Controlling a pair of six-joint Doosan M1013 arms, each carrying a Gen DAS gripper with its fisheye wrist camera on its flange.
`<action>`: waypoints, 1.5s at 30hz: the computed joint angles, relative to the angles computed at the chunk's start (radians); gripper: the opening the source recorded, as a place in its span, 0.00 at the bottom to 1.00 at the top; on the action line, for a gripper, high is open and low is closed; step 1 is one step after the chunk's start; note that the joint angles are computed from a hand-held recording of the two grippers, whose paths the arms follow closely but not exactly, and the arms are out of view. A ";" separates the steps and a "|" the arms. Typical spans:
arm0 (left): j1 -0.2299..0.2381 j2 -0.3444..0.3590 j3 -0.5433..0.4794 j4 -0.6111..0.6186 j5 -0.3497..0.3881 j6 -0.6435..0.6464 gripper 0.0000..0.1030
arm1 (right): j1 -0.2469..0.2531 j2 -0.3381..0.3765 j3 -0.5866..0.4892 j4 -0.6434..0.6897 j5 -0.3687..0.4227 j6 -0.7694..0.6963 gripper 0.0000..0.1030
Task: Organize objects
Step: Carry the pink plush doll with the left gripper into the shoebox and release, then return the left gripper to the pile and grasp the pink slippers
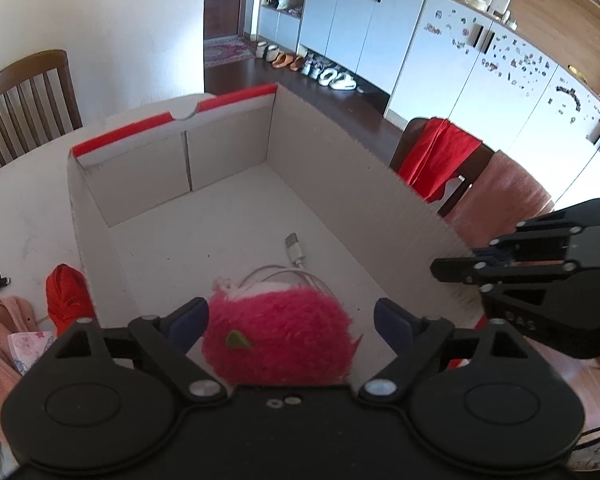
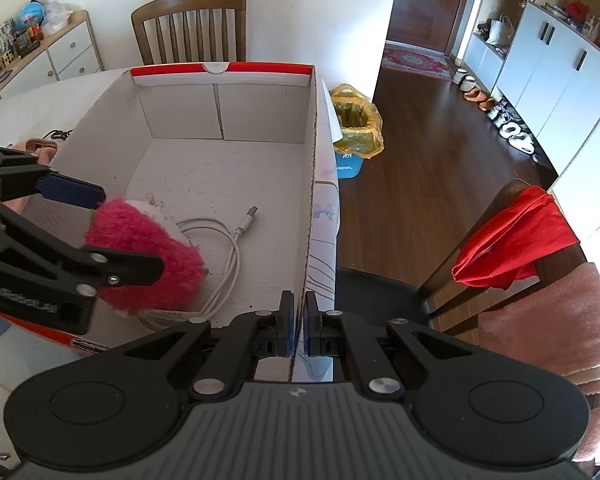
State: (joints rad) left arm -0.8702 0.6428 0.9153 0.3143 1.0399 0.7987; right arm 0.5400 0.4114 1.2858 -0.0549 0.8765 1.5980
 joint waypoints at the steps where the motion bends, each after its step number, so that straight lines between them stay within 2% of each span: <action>1: -0.002 -0.007 0.007 0.006 -0.009 -0.005 0.87 | 0.000 0.000 0.000 -0.002 0.000 0.001 0.04; 12: -0.036 -0.074 0.068 0.142 -0.051 -0.111 0.89 | 0.009 0.002 -0.003 -0.036 0.004 0.019 0.04; 20: -0.052 -0.144 0.164 0.260 -0.040 -0.250 0.92 | 0.012 0.004 -0.008 -0.050 0.010 0.027 0.04; 30: -0.056 -0.224 0.290 0.368 0.064 -0.426 0.99 | 0.017 0.006 -0.012 -0.071 0.021 0.051 0.04; 37: -0.043 -0.242 0.348 0.368 0.140 -0.473 0.99 | 0.022 0.009 -0.015 -0.089 0.027 0.075 0.04; 40: -0.031 -0.243 0.374 0.342 0.131 -0.484 0.99 | 0.025 0.010 -0.017 -0.099 0.030 0.085 0.04; 45: -0.011 -0.221 0.389 0.249 0.106 -0.424 0.98 | 0.029 0.010 -0.018 -0.108 0.036 0.097 0.04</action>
